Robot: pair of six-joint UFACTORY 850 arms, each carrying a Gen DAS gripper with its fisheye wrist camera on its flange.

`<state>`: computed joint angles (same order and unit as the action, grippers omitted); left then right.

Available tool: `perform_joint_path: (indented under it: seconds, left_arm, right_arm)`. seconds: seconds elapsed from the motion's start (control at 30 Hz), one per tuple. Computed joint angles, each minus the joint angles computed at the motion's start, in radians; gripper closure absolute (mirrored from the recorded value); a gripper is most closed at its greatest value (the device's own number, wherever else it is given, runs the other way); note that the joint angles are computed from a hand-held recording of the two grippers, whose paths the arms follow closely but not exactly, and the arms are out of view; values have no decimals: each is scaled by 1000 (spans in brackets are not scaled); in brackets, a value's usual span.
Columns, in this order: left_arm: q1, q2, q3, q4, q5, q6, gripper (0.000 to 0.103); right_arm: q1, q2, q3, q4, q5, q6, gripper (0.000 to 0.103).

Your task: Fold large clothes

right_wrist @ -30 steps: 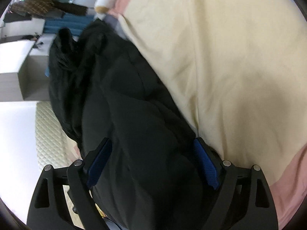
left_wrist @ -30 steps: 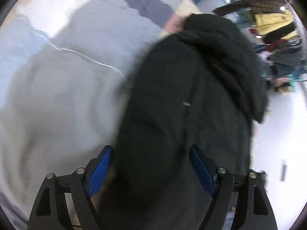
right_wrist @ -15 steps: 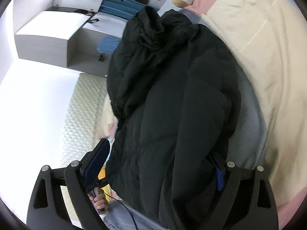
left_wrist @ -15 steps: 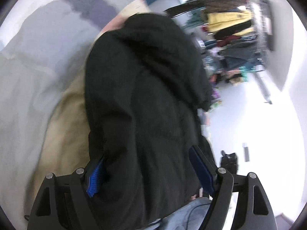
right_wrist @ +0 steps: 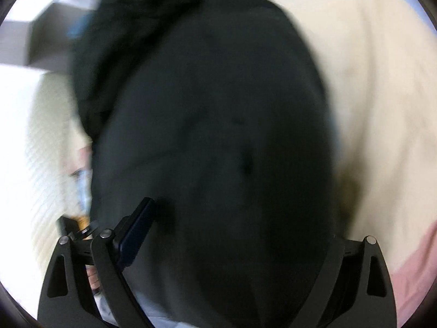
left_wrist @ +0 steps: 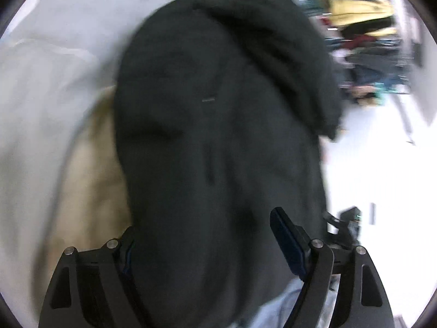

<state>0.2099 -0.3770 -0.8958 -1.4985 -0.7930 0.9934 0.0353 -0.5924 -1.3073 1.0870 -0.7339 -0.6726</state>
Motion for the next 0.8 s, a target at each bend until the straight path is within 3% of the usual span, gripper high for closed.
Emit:
perform_joint_path:
  seconds: [0.13,0.2,0.23,0.27,0.33,0.4,0.47,0.6,0.8]
  left_arm:
    - [-6,10,6,-74,-64,121,21]
    - [-17,2,-7,-43,-34,90,33]
    - [-17,1,-11,-24,-22,75,42]
    - [-22,-2,-15,-17,-12,63,44]
    - [-23,2,-3,-25,-9,83,56]
    - [-20,25,20,-47,-1,112,67]
    - [-12,53,52,-84,7,152,93]
    - [19,131,135,-217,-6,260,96]
    - [50,278,210,-225,-38,292,98]
  right_arm:
    - [7,65,59,221,-34,-280,10]
    - [13,82,79,255,-5,-307,15]
    - [14,82,83,255,8,-297,28]
    - [16,86,90,248,28,-280,35]
    - [-2,98,104,236,35,-247,67]
    - [-18,112,131,278,53,-247,84]
    - [-18,123,145,311,71,-245,88]
    - [-20,141,147,338,93,-252,93]
    - [-62,247,236,405,53,-312,95]
